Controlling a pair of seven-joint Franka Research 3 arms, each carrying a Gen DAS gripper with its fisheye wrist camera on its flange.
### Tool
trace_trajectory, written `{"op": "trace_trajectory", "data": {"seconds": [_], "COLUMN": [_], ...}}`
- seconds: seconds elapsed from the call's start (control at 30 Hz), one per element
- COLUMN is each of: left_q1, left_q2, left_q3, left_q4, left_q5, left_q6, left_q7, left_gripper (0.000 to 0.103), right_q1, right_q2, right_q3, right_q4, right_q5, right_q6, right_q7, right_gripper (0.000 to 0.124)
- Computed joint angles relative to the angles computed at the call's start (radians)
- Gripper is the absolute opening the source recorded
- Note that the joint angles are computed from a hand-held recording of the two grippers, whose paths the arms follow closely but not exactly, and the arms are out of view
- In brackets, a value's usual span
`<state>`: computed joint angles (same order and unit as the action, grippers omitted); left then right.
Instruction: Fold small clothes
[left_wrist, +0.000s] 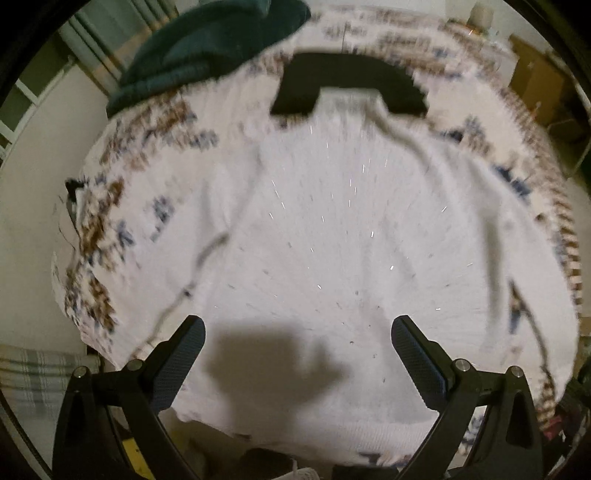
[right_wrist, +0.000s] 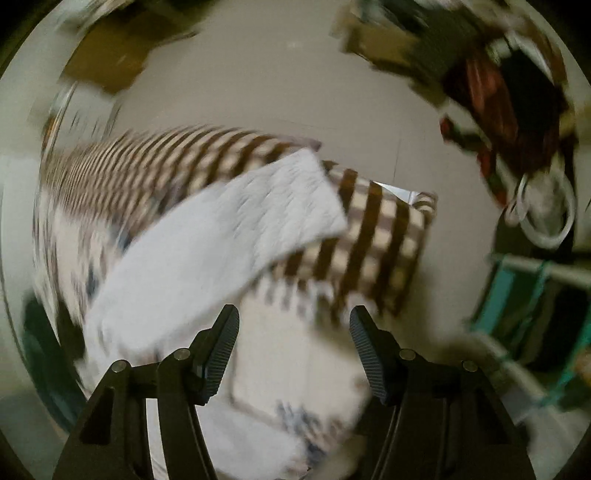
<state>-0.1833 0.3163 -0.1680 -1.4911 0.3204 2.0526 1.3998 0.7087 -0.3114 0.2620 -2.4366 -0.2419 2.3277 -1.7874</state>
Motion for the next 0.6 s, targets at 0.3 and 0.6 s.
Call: {"op": "trace_trajectory", "data": {"seconds": [0.3, 0.6], "left_q1": [-0.035, 0.016], "left_q2": [0.136, 0.146], "left_q3": [0.015, 0.032], "left_q4": [0.021, 0.022], "left_q5": [0.045, 0.017], "left_q6": [0.017, 0.078], "left_q7": [-0.115, -0.119], "left_gripper": [0.103, 0.103], "right_q1": [-0.058, -0.083], "right_q2": [0.115, 0.144], "right_q3": [-0.02, -0.035], "right_q4": [-0.13, 0.172], "right_q5": [-0.072, -0.121], "right_q6": [0.087, -0.333], "right_q7": [0.132, -0.195], "right_gripper": [0.042, 0.011]}}
